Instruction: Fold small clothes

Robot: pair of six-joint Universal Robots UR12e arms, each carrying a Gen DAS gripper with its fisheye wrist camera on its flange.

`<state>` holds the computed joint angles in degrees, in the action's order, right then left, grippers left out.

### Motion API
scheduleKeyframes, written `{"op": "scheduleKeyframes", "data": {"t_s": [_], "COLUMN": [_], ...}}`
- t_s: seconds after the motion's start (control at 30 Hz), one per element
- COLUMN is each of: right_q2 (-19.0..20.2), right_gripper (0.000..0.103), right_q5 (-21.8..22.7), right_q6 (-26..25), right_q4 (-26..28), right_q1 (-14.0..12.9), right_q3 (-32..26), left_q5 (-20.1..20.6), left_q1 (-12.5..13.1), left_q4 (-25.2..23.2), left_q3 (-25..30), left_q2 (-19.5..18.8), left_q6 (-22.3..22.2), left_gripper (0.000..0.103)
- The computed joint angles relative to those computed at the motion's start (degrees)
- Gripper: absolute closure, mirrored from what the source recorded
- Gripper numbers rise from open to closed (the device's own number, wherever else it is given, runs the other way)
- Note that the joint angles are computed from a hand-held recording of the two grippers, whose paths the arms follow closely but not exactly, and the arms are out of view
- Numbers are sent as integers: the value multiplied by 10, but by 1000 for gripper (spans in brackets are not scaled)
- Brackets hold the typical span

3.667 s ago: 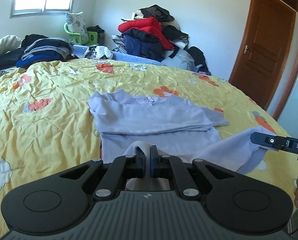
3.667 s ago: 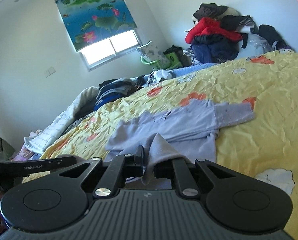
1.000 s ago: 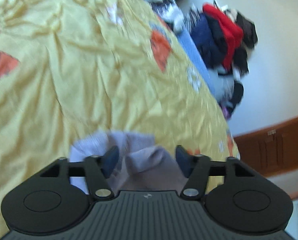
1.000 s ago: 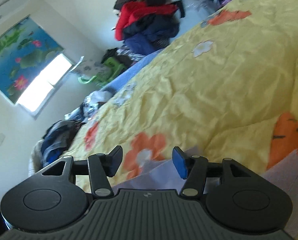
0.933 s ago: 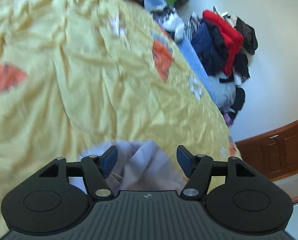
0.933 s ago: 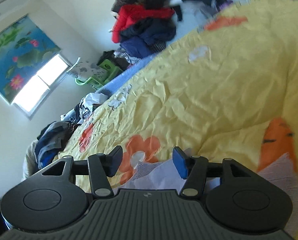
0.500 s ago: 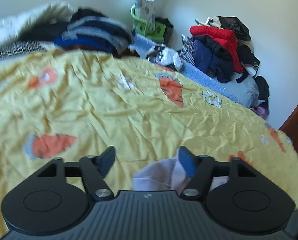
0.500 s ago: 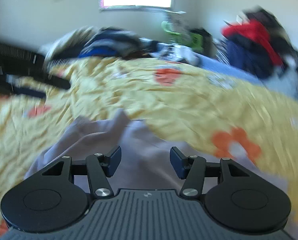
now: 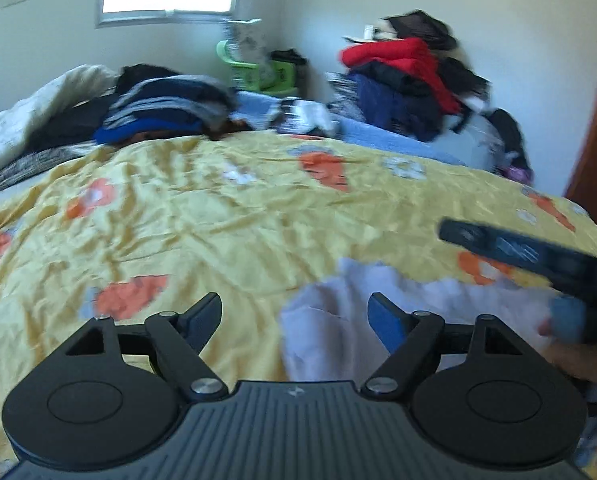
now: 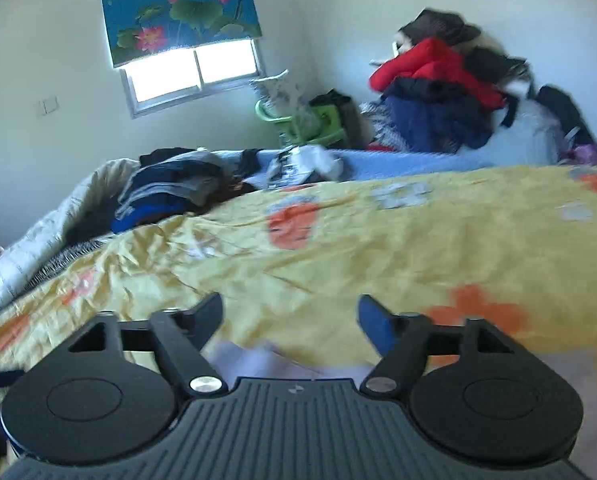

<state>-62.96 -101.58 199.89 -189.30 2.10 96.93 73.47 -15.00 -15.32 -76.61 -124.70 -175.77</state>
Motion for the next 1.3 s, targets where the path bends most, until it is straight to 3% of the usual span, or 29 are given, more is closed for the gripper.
{"op": "scheduleKeyframes", "data": {"t_s": [0.07,0.13,0.17,0.27,0.33,0.37,0.43,0.5,0.57,0.63,0.77,0.87,0.93,1.03,1.1,1.2,1.3], "right_q2": [-36,-70,-81,-95,-84,-76,-66,-69,-80,-86,-80,-64,-63,-76,-84,-93,-97], "right_gripper": [22,21,21,20,19,19,19,18,9,5,6,9,10,9,8,8,8], "right_q5": [9,46,43,61,49,23,-70,-111,-67,-38,-59,-110,-138,-124,-119,-117,-109], "right_q6": [-18,-32,-30,-39,-49,-55,-50,-31,-26,-27,-51,-26,0,14,-6,-43,-48], "right_q4": [14,69,86,126,133,141,160,123,59,38,106,159,154,107,89,94,118], "right_q1": [-14,-34,-41,-55,-56,-52,-34,-22,-22,-21,-16,-14,-10,-3,6,20,24], "right_q3": [47,81,93,108,104,97,85,93,117,130,116,92,92,113,124,132,135], "left_q5": [-26,-47,-51,-47,-34,-22,0,13,21,20,24,27,32,32,32,32,33], "left_q1": [-4,-11,-16,-30,-37,-41,-44,-43,-42,-41,-43,-45,-46,-45,-45,-45,-45], "left_q4": [-3,-8,-8,-17,-37,-47,-52,-39,-37,-41,-37,-34,-26,-18,-17,-17,-16], "left_q3": [-4,-7,-7,-6,-3,-2,-5,-15,-19,-19,-26,-31,-35,-40,-41,-41,-42], "left_q2": [1,2,0,-6,-10,-13,-14,-11,-10,-10,-7,-6,-5,-4,-4,-4,-3], "left_q6": [18,35,41,51,54,57,61,58,56,53,58,60,65,68,68,68,69], "left_gripper": [21,20,20,20,20,20,20,20,20,20,20,20,20,20,20,19,19]}}
